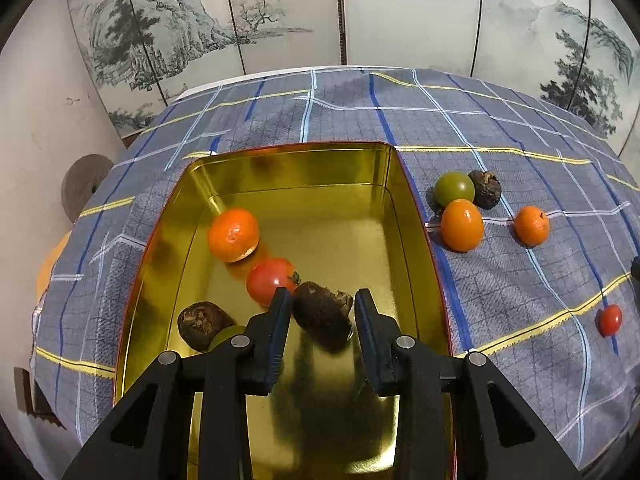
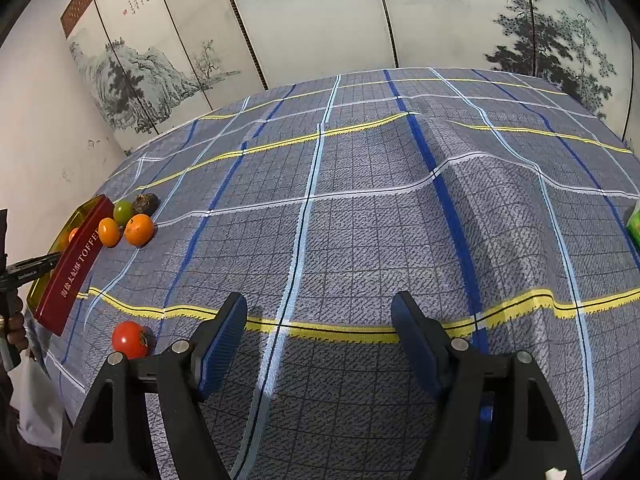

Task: Organize fruits
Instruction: 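Carry the brown fruit into the tin and open the left gripper, then withdraw the left gripper from the tin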

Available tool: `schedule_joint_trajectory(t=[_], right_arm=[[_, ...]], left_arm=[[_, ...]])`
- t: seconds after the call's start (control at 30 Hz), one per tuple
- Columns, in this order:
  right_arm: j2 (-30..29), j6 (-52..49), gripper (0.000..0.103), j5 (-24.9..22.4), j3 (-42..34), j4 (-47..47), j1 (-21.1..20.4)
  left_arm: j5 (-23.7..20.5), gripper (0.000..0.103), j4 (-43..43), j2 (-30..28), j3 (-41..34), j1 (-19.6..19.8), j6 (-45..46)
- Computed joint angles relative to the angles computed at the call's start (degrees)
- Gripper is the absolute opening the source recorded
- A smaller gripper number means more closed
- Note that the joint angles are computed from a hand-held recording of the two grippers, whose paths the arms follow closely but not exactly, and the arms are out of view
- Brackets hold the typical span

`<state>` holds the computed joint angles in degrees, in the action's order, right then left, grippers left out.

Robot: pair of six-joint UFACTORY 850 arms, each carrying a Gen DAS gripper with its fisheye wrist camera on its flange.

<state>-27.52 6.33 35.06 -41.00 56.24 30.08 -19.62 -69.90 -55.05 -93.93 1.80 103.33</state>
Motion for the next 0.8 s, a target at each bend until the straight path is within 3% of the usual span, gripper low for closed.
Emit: schedule_joint_trajectory(t=[0.17, 0.23, 0.3, 0.67, 0.73, 0.8], right_arm=[[0.0, 0.0, 0.072, 0.0, 0.0, 0.0, 0.0], [0.0, -0.1, 0.072, 0.0, 0.0, 0.1, 0.0], [0.0, -0.2, 0.072, 0.0, 0.0, 0.2, 0.0], [0.0, -0.4, 0.072, 0.0, 0.0, 0.4, 0.0], [0.0, -0.2, 0.073, 0.1, 0.0, 0.3, 0.1], [0.3, -0.9, 0.073, 1.3, 0.3, 1.3, 0.7]], left_arm=[[1.4, 0.039, -2.3, 0.6, 0.9, -0.1, 1.8], [2.0, 0.052, -4.8, 1.3, 1.8, 0.0, 3.5], [2.1, 0.058, -11.4, 2.4, 3.4, 0.2, 9.3], [-0.8, 0.061, -33.8, 10.3, 14.1, 1.2, 29.7], [-1.8, 0.072, -36.1, 11.8, 16.3, 1.5, 31.3], [-3.6, 0.073, -37.2, 13.3, 18.6, 2.2, 31.7]])
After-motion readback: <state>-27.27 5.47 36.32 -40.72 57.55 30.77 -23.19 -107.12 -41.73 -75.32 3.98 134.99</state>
